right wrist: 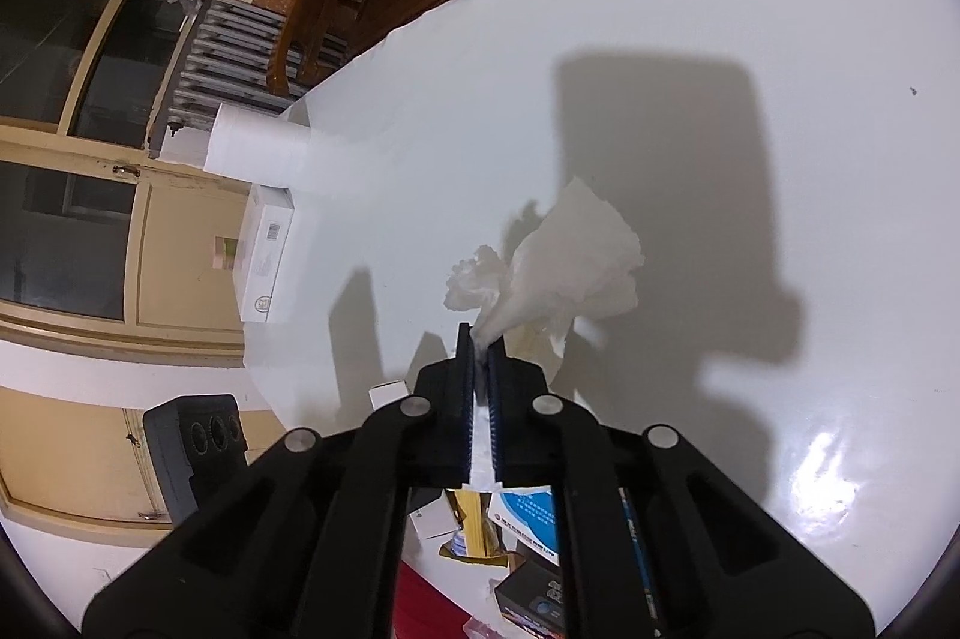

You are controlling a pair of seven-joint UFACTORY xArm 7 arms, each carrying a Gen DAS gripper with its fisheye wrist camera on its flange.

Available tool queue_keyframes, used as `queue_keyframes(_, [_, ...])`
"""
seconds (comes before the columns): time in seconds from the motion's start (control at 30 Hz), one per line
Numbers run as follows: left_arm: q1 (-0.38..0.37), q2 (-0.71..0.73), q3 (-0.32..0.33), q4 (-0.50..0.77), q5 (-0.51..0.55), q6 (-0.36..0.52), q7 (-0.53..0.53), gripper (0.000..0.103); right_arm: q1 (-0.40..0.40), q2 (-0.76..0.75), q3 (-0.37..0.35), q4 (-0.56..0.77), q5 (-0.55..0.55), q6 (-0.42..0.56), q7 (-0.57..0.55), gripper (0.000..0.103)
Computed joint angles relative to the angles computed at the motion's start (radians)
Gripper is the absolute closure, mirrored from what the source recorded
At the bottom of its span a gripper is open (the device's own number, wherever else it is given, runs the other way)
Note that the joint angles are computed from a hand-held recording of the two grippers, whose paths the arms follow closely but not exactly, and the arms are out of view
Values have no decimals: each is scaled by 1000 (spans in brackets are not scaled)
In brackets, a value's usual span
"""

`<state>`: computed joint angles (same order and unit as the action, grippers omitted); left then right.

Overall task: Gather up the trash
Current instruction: 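Lift the tissue and blue-white pack off the table toward the bag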

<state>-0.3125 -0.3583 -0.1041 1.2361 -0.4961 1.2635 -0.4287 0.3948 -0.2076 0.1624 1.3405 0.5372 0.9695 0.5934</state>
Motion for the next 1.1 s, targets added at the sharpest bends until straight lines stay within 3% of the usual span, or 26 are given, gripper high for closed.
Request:
queue_keyframes(0.13, [0, 1, -3, 16, 19, 3, 7, 38, -2, -4, 5, 18, -30, 5, 7, 98])
queue_keyframes(0.53, [4, -31, -14, 102, 114, 57, 69, 38, 0, -10, 62, 158, -288, 140, 80, 98])
queue_keyframes(1.1, [-11, -133, -41, 230, 200, 189, 184, 38, 54, -63, 218, 365, -589, 439, 233, 98])
